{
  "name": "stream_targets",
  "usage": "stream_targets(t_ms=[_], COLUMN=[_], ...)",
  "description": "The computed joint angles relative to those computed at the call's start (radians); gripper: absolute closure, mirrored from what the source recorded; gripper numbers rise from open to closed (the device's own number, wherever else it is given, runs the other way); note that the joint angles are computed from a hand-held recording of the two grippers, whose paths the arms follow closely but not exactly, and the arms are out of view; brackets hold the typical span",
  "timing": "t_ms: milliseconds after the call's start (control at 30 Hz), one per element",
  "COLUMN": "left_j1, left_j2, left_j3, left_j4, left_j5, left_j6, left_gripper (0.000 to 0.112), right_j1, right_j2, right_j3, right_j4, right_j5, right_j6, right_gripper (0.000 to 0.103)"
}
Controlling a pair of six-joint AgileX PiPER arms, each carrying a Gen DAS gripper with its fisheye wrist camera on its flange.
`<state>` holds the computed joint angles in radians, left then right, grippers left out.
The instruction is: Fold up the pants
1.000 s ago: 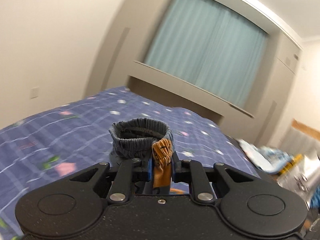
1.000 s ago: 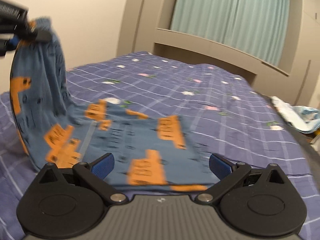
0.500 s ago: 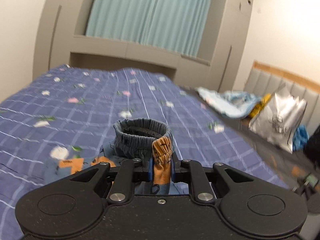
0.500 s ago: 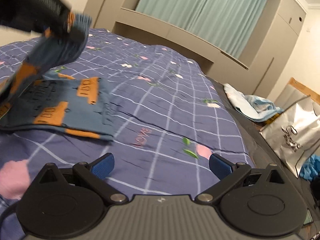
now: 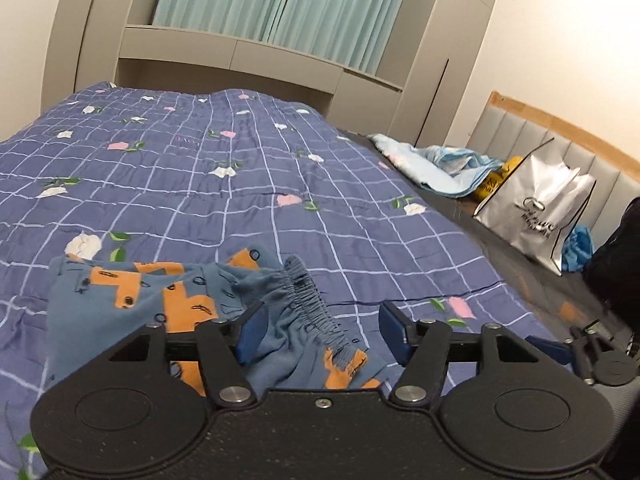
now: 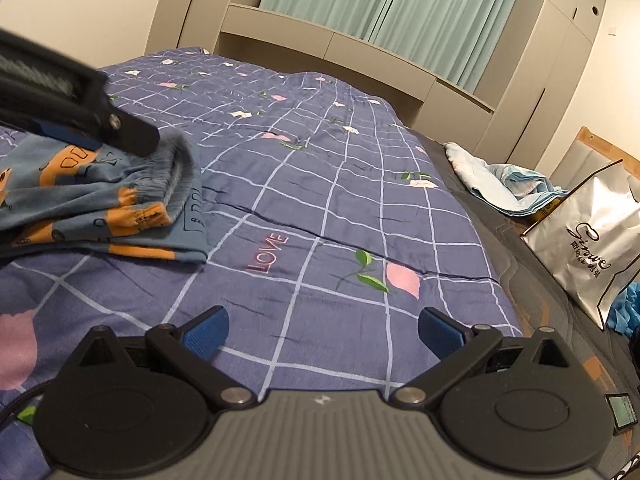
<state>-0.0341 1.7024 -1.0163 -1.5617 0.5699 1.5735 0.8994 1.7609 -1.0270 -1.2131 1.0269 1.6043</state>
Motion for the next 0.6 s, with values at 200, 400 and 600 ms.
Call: stream_targets(t_ms=[200, 400, 600], left_j1=[0.068, 0.162, 0.207], left_j2=[-0.101, -0.098, -0.072], left_j3=[0.099, 0.127, 0.158], left_j4=[-0.056, 0.006, 0.055], left_j5=[-0.133, -0.215, -0.207], left_j6=[-0.033, -0.139, -0.179], left_gripper=[0.030, 0.022, 0.012], right_j1=[0.012, -0.018, -0.134], right_j2=[-0.015, -0.054, 0.000], right_j3=[0.015, 0.009, -0.126], right_j4=[-0.022, -0.122, -0.081], right_j5=[0.007, -0.113, -0.385], right_j6=[0.034, 0.110, 0.078], right_gripper=[0.000, 0.000, 0.000])
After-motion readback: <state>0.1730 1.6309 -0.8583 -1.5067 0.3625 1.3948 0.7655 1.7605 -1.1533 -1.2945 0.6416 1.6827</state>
